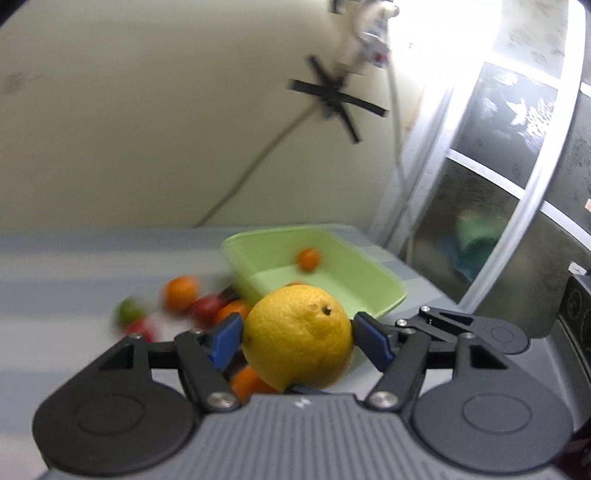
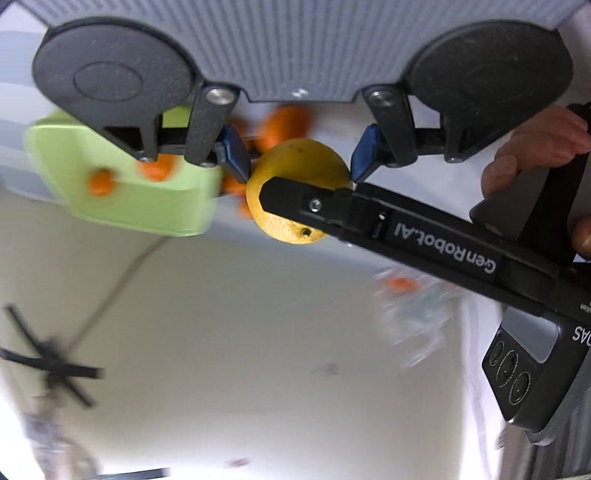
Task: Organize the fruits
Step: 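Carry the grapefruit into the green basket and open the left tool, then grasp a red cherry tomato with the left tool while the right tool grasps a tangerine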
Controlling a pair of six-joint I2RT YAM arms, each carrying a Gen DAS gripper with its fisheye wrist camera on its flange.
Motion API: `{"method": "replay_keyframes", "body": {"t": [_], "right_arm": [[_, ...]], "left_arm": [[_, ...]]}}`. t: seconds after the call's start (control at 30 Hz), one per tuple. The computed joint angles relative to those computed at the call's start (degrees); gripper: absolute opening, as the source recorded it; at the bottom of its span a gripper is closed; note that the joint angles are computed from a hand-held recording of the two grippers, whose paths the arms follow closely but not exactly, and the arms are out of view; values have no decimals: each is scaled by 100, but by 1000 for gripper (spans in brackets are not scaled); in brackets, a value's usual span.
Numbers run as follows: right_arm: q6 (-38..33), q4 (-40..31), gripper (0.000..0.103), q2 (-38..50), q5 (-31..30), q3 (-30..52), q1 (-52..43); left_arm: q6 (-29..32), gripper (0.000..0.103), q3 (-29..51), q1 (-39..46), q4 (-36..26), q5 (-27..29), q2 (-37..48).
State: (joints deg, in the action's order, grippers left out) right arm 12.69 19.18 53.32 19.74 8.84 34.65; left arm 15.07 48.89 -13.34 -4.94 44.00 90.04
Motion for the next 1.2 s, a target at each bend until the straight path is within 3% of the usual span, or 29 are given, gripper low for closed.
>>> {"method": "replay_keyframes", "body": {"t": [0.17,0.33,0.5,0.67,0.77,1.0,1.2], "right_arm": [[-509,-625,62,-895,-1098,-118,-1925],[-979,-449,62,-137,-2619,126,-3883],[-1376,-65,62,916,-3174,398,-4661],[-1482,347,63,1478,-3027,473,-4594],[-1353,405,64,1186,-2853,234,-4462],[-1016,-593,64,24,-2689,112,-4324],[-736,-1769,64,-1359,-2172,-8,-3797]], "left_arm": [[-729,67,929,-1096,327,-410,923],[-1087,68,1708,-1720,362,-801,1764],[-1254,68,2227,-2002,175,-1073,2301],[-1232,72,2369,-2123,-35,-1431,2509],[-1257,72,2179,-2129,93,-1524,2367],[-1350,74,1140,-1805,538,-1180,1168],[-1110,74,61,-950,562,-570,-102]]}}
